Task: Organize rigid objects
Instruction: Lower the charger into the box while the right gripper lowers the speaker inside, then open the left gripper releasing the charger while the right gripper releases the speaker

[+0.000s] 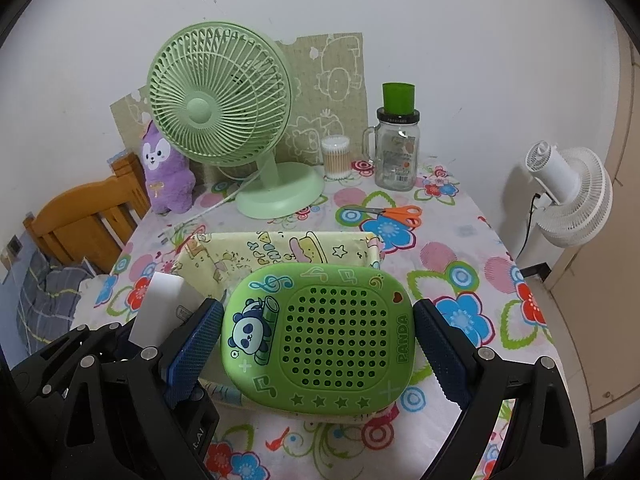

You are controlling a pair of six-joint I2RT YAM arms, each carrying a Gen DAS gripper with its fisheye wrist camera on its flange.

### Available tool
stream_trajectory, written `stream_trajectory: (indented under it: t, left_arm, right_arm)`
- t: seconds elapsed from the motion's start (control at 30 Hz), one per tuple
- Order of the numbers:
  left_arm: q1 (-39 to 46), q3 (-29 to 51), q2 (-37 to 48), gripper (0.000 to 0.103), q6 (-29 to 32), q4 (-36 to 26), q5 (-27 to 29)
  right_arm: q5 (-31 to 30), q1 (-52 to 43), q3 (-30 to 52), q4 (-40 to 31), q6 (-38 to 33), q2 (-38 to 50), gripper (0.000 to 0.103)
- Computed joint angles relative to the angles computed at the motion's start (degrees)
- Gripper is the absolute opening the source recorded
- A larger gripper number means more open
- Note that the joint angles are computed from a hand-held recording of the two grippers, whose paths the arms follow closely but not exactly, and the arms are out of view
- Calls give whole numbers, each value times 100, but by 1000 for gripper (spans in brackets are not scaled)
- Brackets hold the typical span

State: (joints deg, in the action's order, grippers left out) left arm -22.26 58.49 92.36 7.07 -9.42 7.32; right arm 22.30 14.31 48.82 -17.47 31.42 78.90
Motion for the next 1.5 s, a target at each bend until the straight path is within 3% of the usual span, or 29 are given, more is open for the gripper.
stream_trajectory:
  t: [0.73,0.77,0.83,1.07,1.1,1.5]
  left_arm:
    - [239,971,1458,26,-78,86,105]
    - [242,985,1479,27,-68,94,86]
    - [238,979,1499,44,-85,161,-47]
    - [226,769,1286,64,125,197,-34]
    - [187,703,1224,72,132,255,-168]
    - [245,300,757,78,280,283,-174]
  right_arm:
    - [-251,-323,574,561,-195,1367,95]
    - [-227,-319,595,570,-210,1399,95]
    - [-188,-313,632,589,-244,1449,95]
    - [-198,-270,559,658,-304,1410,95]
    - [-204,-267,533,663,-285,1384,95]
    - [-218,-121,342,630,-288,1099,95]
